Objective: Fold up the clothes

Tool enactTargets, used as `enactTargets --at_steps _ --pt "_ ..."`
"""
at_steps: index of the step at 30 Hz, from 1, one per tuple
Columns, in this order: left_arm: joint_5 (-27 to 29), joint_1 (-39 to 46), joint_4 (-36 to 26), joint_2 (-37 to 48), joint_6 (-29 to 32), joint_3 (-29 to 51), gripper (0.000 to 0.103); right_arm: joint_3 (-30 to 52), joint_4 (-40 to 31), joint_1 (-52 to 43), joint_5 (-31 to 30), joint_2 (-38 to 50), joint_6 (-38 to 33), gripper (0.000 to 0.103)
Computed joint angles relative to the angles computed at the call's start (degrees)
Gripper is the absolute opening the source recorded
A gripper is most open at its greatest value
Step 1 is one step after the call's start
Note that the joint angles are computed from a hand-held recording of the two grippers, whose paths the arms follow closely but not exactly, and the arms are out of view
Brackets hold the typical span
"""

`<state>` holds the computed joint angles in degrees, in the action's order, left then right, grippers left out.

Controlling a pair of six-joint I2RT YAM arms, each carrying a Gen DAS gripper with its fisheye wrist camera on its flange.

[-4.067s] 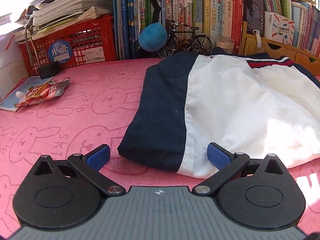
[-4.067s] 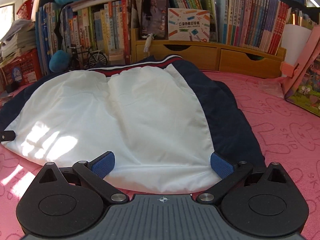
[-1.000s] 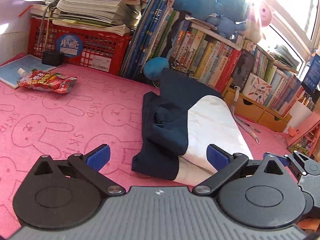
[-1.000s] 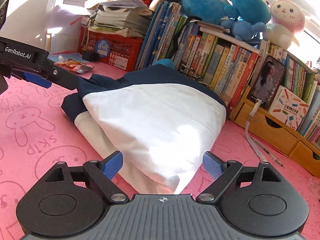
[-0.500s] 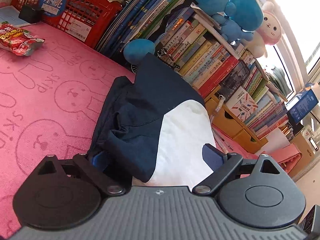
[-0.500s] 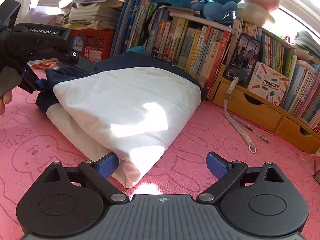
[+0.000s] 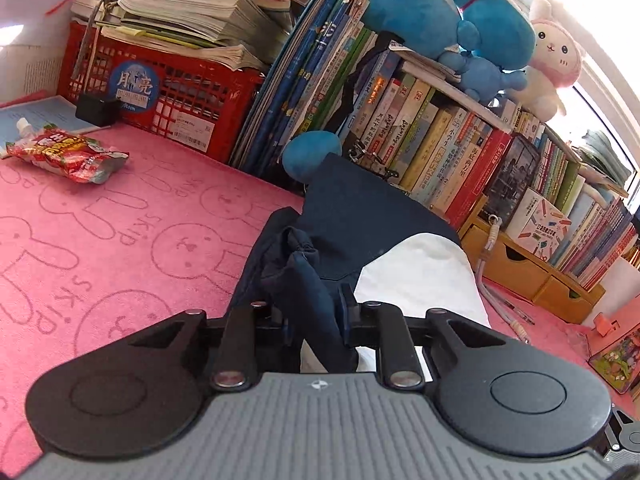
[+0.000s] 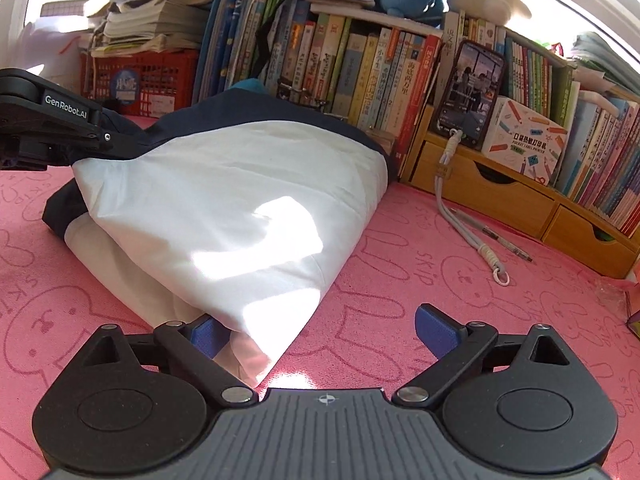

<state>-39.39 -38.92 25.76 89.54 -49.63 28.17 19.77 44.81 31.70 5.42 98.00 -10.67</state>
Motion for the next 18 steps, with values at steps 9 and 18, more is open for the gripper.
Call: enactTargets --at_steps 9,18 --pt "17.2 7.8 12.77 6.46 -4.59 -0.19 0.079 1.84 -2.18 -1.15 -2.06 1.58 3.4 0.097" --pt "5.37 2.84 6.19 3.95 -3.33 1.28 0.009 1.68 -0.8 -1.51 -2.41 1.9 2.79 0.096"
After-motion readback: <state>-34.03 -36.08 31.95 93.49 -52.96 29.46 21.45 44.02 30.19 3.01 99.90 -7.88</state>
